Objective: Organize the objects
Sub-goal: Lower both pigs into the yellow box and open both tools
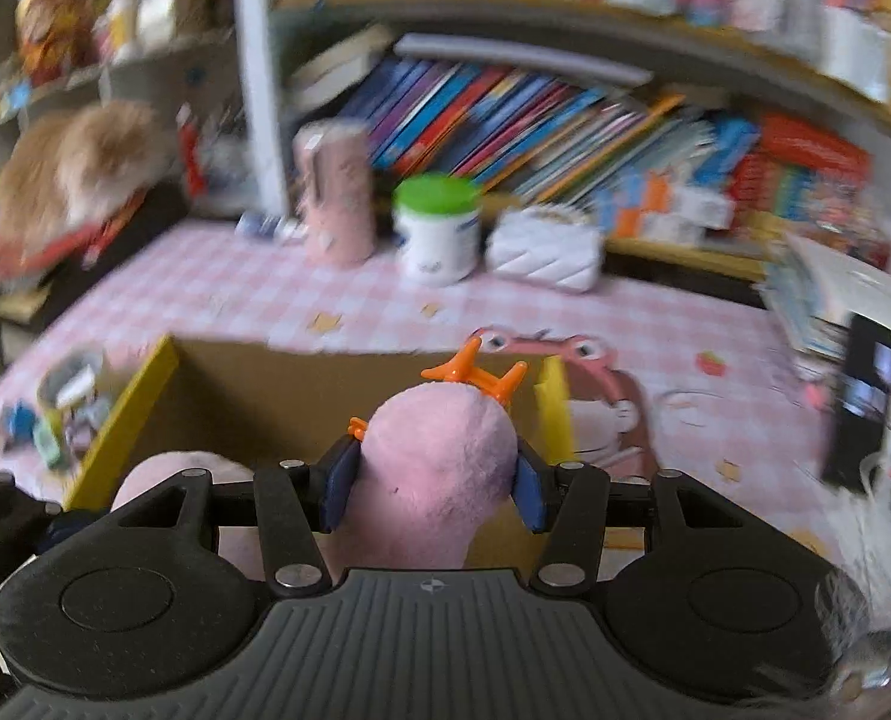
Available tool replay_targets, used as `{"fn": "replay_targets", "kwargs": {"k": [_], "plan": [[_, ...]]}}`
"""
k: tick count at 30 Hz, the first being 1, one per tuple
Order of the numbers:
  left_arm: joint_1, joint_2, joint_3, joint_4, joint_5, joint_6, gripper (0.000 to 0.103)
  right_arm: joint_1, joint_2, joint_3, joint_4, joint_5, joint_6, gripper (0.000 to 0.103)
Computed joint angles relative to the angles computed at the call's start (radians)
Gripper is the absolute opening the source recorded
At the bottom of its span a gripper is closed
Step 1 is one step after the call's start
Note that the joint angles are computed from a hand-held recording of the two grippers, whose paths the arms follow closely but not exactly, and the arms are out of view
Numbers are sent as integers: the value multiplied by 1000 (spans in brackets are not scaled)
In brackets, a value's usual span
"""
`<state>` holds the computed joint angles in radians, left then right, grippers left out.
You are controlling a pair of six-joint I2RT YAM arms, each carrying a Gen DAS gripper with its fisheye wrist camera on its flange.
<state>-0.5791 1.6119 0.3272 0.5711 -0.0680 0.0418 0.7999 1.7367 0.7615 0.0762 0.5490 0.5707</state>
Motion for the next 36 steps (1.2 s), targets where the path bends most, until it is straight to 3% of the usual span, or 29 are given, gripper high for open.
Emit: {"fn": "replay_targets", "kwargs": {"k": [6,11,16,19,22,25,27,29,34,36], "plan": [[-9,99,48,-13,-26,-11,61,-96,170,126,-24,-168,-162,50],[-7,117,61,-15,-23,8,61,-113,231,170,-54,-210,-224,50],[-10,130,74,-26,-8,45,62,-103,251,197,-107,-203,-219,49],[-33,138,60,15,-27,92,62,-109,244,190,-153,-237,-151,49],[-44,139,60,19,-33,73,61,-118,230,164,-153,-265,-96,49],[-36,125,48,25,-22,56,62,-116,230,165,-153,-258,-87,50],[-33,95,19,49,-30,47,74,-108,225,162,-147,-237,-87,52],[-18,56,-19,81,-25,44,83,-90,204,146,-124,-191,-94,67],[25,-126,-119,71,3,47,84,-39,111,78,-78,-126,-58,67],[58,-256,-165,16,36,48,84,6,56,45,-72,-67,-21,67]]}}
